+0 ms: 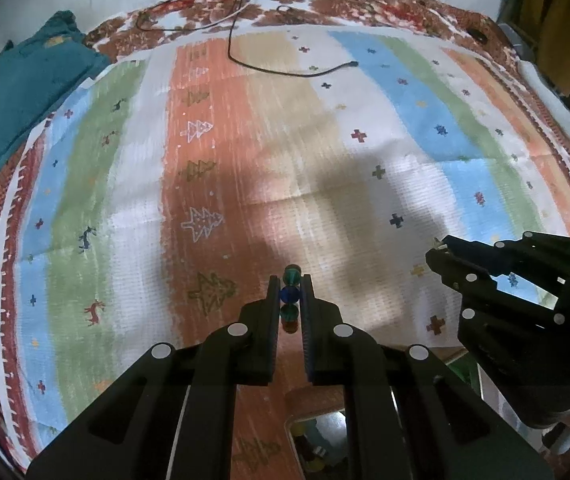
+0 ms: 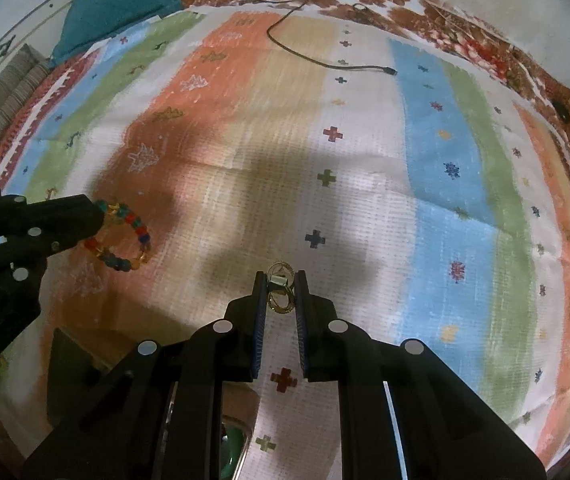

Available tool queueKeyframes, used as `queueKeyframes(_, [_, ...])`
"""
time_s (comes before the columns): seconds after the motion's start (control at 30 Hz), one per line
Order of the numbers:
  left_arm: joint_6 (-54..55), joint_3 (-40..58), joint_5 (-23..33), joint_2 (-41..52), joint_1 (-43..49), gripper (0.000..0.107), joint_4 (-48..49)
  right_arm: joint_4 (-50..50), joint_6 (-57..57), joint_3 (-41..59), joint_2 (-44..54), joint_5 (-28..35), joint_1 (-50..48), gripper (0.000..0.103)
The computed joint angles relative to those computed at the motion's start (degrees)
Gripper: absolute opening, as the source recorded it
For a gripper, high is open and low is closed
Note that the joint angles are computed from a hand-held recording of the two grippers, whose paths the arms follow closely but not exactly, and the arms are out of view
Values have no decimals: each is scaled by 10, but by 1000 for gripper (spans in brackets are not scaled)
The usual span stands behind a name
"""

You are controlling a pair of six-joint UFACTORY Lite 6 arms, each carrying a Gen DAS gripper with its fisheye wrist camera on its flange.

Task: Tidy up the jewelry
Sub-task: 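Carry the multicolour bracelet with the left tool while the right tool carries the gold ring to the tin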

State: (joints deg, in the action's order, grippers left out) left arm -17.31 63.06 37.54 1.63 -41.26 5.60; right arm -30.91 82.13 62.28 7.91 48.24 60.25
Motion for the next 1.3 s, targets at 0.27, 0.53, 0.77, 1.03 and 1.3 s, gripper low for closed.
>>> queueKeyframes(0.27, [-3,-8,8,-46,-1,9,-4,-27,47,-2,-29,34,35,15])
queueKeyframes(0.53, [-14,-36,23,-120,-21,9,-10,-41,87,-7,-52,55,77,15])
queueKeyframes(0.77, [-42,-67,32,-191,-55,9,-1,-52,124,-1,-63,84,123,15])
queueKeyframes(1.03, [-87,-107,48,-267,-95,9,21,-58,167,6,-65,119,172,15])
queueKeyframes(1.3, [-152,-142,67,-329,-147,9,65,-58,188,27,-47,135,220,15])
